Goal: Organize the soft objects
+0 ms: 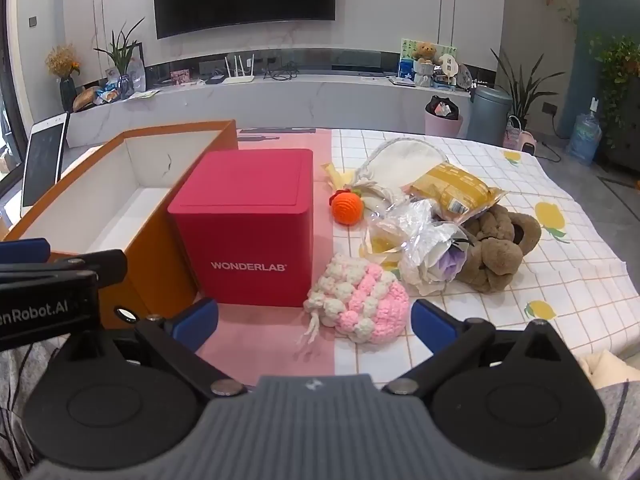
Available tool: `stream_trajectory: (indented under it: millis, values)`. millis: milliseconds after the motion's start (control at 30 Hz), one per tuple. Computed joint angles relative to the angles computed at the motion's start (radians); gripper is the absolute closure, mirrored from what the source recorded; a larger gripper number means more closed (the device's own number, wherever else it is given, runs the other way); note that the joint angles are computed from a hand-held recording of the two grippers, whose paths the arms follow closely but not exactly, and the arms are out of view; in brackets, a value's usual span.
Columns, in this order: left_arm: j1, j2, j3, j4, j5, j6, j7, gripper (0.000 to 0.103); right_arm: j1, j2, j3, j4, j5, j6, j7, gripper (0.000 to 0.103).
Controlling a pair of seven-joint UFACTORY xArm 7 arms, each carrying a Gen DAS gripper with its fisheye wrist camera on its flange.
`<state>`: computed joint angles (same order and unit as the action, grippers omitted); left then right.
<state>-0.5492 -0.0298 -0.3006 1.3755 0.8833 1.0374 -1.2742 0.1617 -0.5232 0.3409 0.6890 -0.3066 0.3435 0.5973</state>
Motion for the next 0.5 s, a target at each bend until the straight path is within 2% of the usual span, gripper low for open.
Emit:
stream_trajectory:
  millis: [33, 133, 233, 333, 433, 500]
  values:
    - [-0.005, 0.014, -0.007, 0.014, 0.025, 0.008, 0.000, 0.011, 0.000, -0.002, 0.000, 0.002, -0.001, 0.007, -0.001, 0.002]
    - [-0.001, -0.017, 0.002, -0.026, 0.033, -0.038, -0.033, 0.011, 0.006, -0.015, -0.006, 0.004, 0.005, 0.026, -0.004, 0.003]
    - [0.013, -0.026, 0.002, -0.031, 0.005, -0.052, -0.034, 0.011, -0.004, -0.005, 0.005, -0.004, -0.007, -0.005, 0.006, 0.003]
    - [0.013, -0.014, -0.009, -0.019, 0.012, -0.014, -0.038, 0.011, -0.006, -0.008, 0.003, -0.004, -0.013, -0.008, 0.000, 0.003]
    - [0.012, -0.012, -0.006, -0.019, 0.006, -0.015, -0.039, 0.011, -0.009, 0.001, -0.005, -0.006, -0.015, -0.022, -0.012, 0.003]
    - [0.013, -0.015, -0.005, -0.023, 0.004, -0.018, -0.042, 0.011, -0.019, -0.005, 0.024, -0.002, -0.023, -0.009, 0.012, 0.003]
